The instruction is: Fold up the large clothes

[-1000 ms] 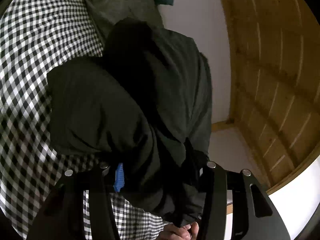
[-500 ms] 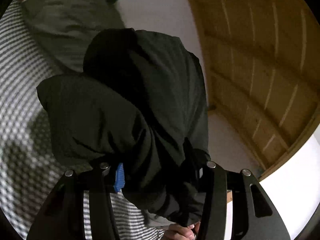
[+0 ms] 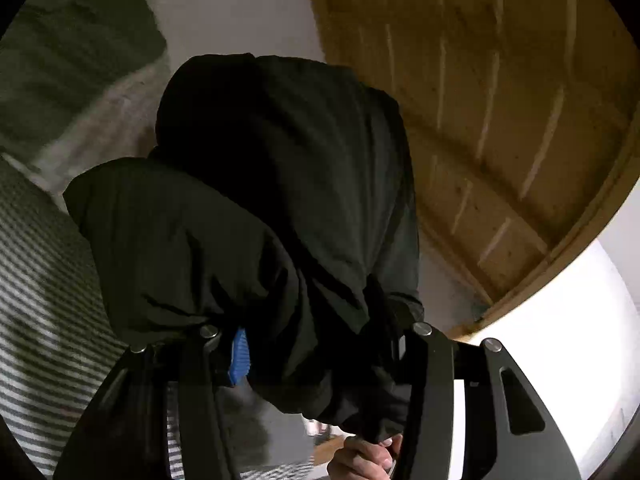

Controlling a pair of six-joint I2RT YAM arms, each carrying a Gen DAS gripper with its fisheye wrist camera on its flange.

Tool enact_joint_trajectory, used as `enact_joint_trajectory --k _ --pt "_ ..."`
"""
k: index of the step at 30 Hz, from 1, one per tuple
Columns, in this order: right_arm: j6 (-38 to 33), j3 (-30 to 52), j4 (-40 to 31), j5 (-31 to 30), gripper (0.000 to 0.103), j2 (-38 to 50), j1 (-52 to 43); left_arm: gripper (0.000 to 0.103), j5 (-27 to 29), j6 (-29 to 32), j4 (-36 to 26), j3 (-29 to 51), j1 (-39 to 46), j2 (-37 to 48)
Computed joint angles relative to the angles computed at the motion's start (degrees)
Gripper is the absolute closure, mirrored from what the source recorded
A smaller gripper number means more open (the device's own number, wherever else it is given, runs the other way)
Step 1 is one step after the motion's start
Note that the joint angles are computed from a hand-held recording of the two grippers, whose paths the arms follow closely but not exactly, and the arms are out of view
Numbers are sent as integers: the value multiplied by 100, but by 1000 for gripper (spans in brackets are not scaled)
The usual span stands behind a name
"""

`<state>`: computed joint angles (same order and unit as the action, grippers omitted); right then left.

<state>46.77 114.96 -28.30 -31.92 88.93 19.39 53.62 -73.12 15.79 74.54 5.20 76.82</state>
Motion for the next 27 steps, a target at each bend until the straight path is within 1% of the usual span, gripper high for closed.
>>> enact_joint_trajectory --k 1,3,4,5,8,9,10,11,12,13,14,15,16,17,18,20,21,22,23,24,25,26,27 --pt "-45 54 -150 -103 50 -87 -210 55 -170 -11 9 74 -281 56" --pt "-230 345 -688 -410 50 -246 -804 55 -536 -41 42 255 -908 225" --pt "-370 563 -1066 -651 50 -314 -1221 55 -666 -73 83 293 -1133 287" --pt "-495 749 -1371 -867 50 -346 -1570 55 -951 -48 97 381 -1556 398" --pt "-930 1421 -2368 -1602 50 -300 -2676 55 -1544 -155 319 418 -2438 641" --pt "-1056 1469 -2549 -1820 49 -313 -2967 55 -1690 -167 361 407 -2667 702" --pt "-1343 1724 -2994 -2172 50 -236 -3451 55 -1844 -163 388 391 -2891 761" --pt "-1508 1784 -3205 -2340 50 -229 -3685 55 -2034 -142 422 352 -3195 844" --pt "-1750 1792 -3432 -2669 50 -213 -4087 55 -2177 -98 425 290 -3409 888" --pt "-2014 1512 -3542 -3023 50 -288 -4519 55 -2245 -74 409 216 -3502 889" --pt "-2176 1278 -3596 -3186 50 -348 -4734 55 -2475 -53 417 105 -3733 959" --pt "-2491 997 -3796 -3388 50 -364 -4988 55 -2656 -102 477 -25 -3896 1029" --pt "-2802 663 -3960 -3468 50 -401 -5205 55 -2766 -129 503 -115 -4028 1118" --pt "-2916 322 -3959 -3486 50 -484 -5292 55 -2830 -137 532 -234 -4111 1174" --pt "-3186 -76 -4058 -3580 50 -513 -5470 55 -2935 -140 568 -395 -4247 1271" --pt "-3651 -743 -4157 -3717 48 -538 -5738 55 -3027 -13 586 -630 -4395 1381" --pt "-3849 -1020 -4183 -3784 43 -514 -5859 55 -3076 90 578 -708 -4474 1469" --pt "-3919 -1440 -3965 -3765 36 -541 -5986 52 -3069 195 510 -712 -4508 1550" --pt "-3661 -1856 -3537 -3727 32 -676 -5994 45 -3043 273 512 -723 -4520 1625" --pt "-3445 -2225 -3180 -3784 25 -731 -6050 42 -3050 354 477 -666 -4554 1774" --pt "-3342 -2418 -2993 -3831 22 -759 -6060 37 -3026 360 313 -479 -4544 1864" --pt "-3259 -2576 -2822 -3897 22 -794 -6087 33 -2949 348 263 -444 -4515 1927" --pt "-3196 -2614 -2754 -3883 20 -842 -6080 31 -2886 375 177 -420 -4484 1910"
